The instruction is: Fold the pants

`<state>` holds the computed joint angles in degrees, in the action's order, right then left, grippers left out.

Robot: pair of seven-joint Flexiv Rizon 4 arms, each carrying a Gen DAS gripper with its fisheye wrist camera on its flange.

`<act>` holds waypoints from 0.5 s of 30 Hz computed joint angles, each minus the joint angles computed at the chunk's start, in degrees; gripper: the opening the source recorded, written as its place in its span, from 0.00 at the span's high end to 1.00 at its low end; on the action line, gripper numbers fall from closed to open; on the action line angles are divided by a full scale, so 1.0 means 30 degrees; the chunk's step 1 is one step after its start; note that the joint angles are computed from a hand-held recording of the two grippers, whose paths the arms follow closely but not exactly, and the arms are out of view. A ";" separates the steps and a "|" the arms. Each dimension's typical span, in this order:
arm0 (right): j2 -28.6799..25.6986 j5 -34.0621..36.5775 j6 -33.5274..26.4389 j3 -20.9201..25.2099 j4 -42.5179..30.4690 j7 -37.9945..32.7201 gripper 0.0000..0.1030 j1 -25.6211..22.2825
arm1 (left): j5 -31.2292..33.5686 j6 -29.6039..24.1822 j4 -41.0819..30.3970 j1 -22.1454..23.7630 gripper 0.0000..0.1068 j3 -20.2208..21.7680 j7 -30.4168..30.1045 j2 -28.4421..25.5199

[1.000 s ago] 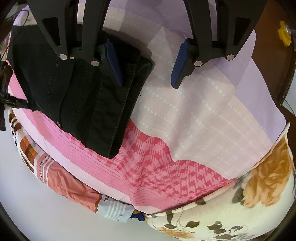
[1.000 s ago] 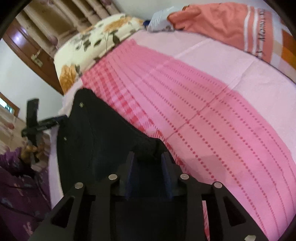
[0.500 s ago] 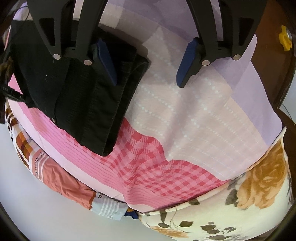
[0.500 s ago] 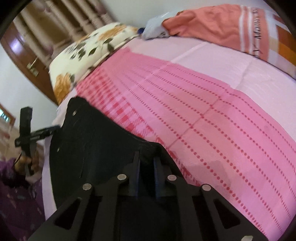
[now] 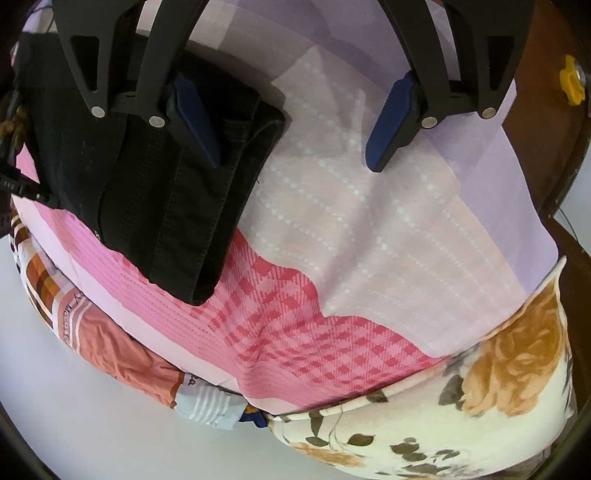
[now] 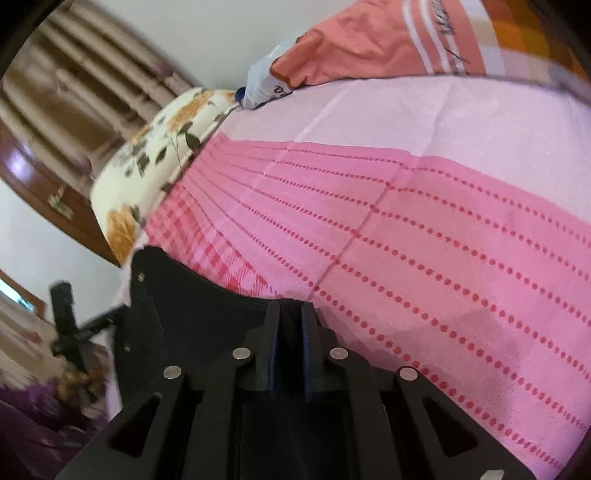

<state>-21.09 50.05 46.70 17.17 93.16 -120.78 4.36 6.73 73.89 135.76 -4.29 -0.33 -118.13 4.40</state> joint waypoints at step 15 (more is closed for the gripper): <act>0.0648 -0.0026 0.1333 -0.0316 0.0680 0.1515 0.60 0.0177 | 0.0942 -0.0933 -0.1371 -0.1196 0.23 -0.1020 0.3434 -0.0758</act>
